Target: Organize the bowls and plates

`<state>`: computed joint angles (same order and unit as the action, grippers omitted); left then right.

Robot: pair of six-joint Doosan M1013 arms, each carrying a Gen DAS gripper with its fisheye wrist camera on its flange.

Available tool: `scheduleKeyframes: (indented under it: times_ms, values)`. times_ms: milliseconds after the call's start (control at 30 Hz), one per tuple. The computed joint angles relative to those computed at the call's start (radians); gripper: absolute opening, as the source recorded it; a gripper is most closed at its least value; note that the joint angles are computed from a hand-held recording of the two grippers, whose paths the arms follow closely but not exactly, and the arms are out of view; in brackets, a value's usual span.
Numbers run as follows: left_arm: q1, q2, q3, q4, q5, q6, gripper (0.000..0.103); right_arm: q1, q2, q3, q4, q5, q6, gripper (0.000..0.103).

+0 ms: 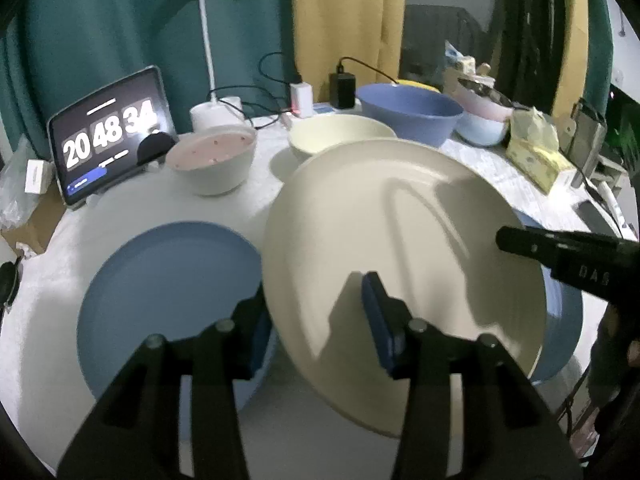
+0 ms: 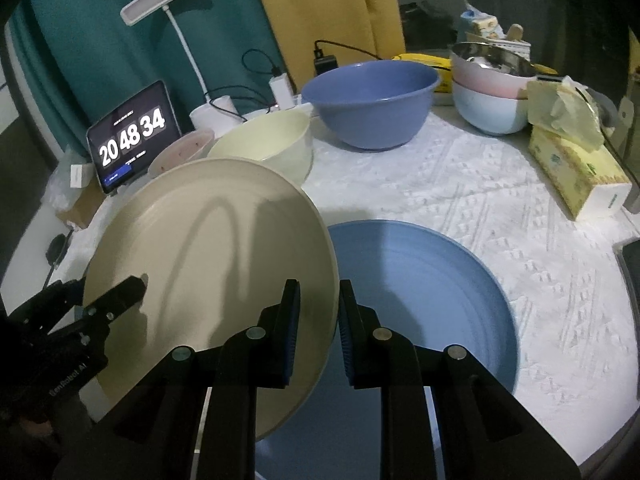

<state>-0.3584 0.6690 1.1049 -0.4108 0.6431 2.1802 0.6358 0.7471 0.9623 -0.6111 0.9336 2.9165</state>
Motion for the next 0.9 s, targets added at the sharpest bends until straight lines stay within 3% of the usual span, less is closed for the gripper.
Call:
scheduleKeyframes:
  times_ms: [533, 900]
  values:
    - [-0.036, 0.002, 0.011, -0.012, 0.044, 0.074, 0.047, -0.001, -0.068, 0.131, -0.045, -0.002, 0.124, 0.021]
    - [-0.059, 0.01, 0.002, -0.009, 0.092, 0.133, 0.048, 0.004, -0.103, 0.192, -0.093, 0.039, 0.192, 0.021]
